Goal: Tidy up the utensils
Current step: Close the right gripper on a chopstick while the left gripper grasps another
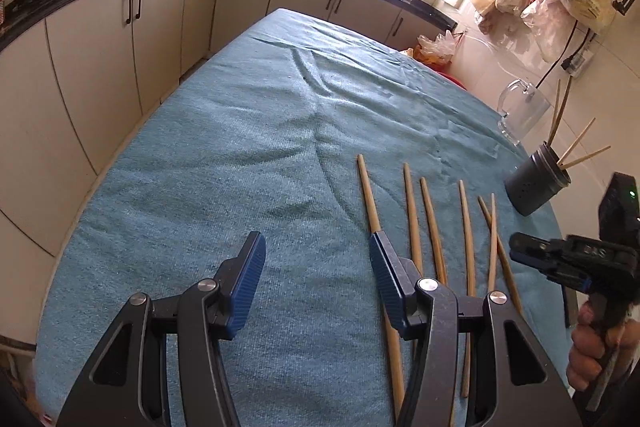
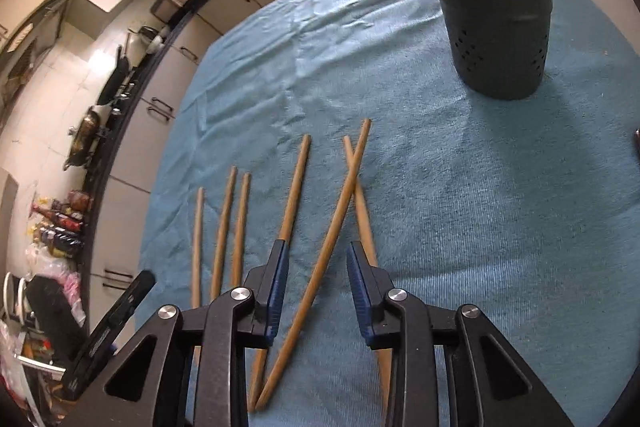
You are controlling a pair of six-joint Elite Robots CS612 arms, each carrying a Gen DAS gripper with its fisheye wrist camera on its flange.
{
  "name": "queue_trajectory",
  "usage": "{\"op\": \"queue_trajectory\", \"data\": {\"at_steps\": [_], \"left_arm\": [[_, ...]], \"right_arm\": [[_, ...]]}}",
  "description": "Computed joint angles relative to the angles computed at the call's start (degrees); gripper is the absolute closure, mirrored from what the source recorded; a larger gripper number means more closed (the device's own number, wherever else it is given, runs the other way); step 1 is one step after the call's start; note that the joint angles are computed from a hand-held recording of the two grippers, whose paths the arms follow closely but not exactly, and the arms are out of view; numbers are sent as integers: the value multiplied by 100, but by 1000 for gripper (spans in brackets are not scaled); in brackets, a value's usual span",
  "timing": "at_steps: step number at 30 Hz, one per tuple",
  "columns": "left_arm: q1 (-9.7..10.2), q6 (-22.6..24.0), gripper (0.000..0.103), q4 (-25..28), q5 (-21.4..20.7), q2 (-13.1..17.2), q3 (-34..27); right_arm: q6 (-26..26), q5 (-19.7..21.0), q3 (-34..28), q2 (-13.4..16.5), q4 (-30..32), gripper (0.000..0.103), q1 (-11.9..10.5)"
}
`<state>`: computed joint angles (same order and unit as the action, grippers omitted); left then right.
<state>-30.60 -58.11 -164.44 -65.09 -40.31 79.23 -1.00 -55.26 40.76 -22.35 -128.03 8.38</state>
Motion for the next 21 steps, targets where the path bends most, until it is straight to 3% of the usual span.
{"op": "queue_trajectory", "data": {"at_steps": [7, 12, 15, 17, 19, 21], "left_arm": [[62, -23, 51, -27, -279, -7, 7], [110, 226, 54, 209, -681, 122, -326], [139, 367, 58, 534, -884, 255, -655], [162, 421, 67, 985, -985, 378, -972], [189, 406, 86, 1466, -1055, 496, -1268], [216, 362, 91, 1844, -1110, 592, -1496]], "right_arm": [[-85, -620, -729, 355, 552, 76, 153], [-414, -1177, -969, 469, 440, 93, 283], [-480, -943, -1023, 500, 504, 96, 258], [-471, -698, -930, 467, 446, 96, 211], [-479, -455, -797, 404, 385, 96, 158], [-453, -321, -646, 333, 250, 96, 133]]}}
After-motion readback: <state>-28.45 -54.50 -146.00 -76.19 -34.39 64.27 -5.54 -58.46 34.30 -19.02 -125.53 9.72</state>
